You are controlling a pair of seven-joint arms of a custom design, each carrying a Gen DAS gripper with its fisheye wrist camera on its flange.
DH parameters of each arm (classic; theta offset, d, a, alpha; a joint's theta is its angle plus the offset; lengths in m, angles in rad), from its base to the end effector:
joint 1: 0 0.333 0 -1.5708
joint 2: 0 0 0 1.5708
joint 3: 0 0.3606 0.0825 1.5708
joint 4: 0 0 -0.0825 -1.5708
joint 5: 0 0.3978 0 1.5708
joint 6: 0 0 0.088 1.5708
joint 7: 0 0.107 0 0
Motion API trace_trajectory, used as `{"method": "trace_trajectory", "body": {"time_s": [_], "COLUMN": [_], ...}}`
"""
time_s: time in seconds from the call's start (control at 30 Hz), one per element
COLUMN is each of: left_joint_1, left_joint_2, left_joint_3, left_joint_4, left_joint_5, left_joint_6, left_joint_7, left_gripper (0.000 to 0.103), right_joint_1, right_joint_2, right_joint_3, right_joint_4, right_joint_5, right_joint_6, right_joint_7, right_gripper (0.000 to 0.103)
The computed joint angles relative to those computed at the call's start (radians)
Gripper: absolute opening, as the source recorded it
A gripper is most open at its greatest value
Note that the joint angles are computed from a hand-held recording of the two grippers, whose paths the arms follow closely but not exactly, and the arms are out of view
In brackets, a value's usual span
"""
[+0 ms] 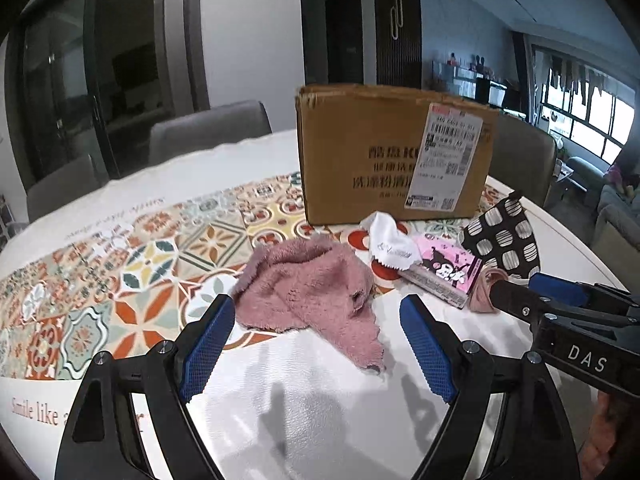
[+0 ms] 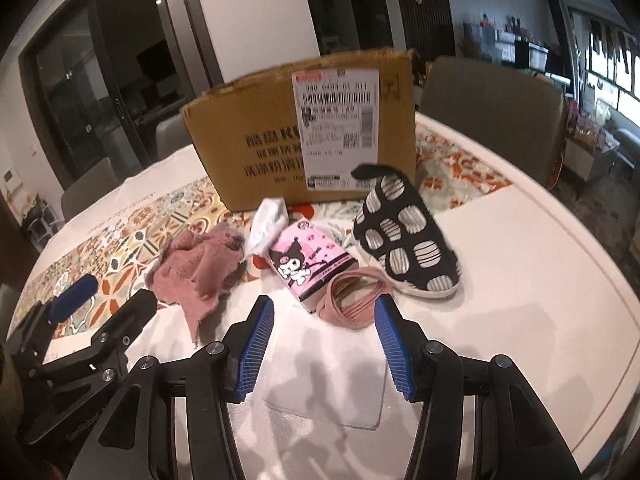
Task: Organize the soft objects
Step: 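Close the left tool on the pink towel while the right tool grasps the pink hair ties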
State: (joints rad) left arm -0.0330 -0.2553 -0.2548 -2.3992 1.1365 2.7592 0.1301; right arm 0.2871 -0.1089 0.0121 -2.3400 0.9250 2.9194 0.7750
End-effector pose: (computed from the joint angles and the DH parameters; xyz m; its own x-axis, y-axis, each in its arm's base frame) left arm 0.4572 -0.1815 0.4929 0.1939 -0.9804 -0.0345 -0.6115 -0.0932 -0.7857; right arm 0.5195 0.1084 0.4753 0.3253 -0.9230 -0.2054 -0.7252 -0.1041 -0.6806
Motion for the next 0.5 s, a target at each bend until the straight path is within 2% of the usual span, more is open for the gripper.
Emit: {"method": "trace_trajectory", "body": {"time_s": [0.2, 0.3, 0.43, 0.5], "left_joint_1": [-0.002, 0.001, 0.003, -0.001], "left_joint_2": [0.049, 0.07, 0.095, 0.116], "left_joint_3": [0.024, 0.029, 0.038, 0.047], "left_joint_4": [0.015, 0.025, 0.043, 0.059], "left_joint_5": [-0.043, -0.047, -0.044, -0.064], "left_joint_6": [0.03, 0.038, 0.049, 0.053], "left_joint_7": [0.058, 0.068, 0.082, 0.117], "left_gripper": [0.085, 0.085, 0.085, 0.085], "right_joint_1": [-0.01, -0.011, -0.015, -0.017], "right_joint_2": [0.04, 0.051, 0.064, 0.07], "right_joint_3": [0.014, 0.02, 0.027, 0.029], "right_joint_4": [0.024, 0.032, 0.04, 0.042], "right_joint_5": [-0.064, -0.079, -0.11, -0.123], "right_joint_6": [-0.014, -0.016, -0.015, -0.016], "right_joint_7": [0.051, 0.048, 0.067, 0.078], "right_gripper": [0.051, 0.042, 0.04, 0.035]}}
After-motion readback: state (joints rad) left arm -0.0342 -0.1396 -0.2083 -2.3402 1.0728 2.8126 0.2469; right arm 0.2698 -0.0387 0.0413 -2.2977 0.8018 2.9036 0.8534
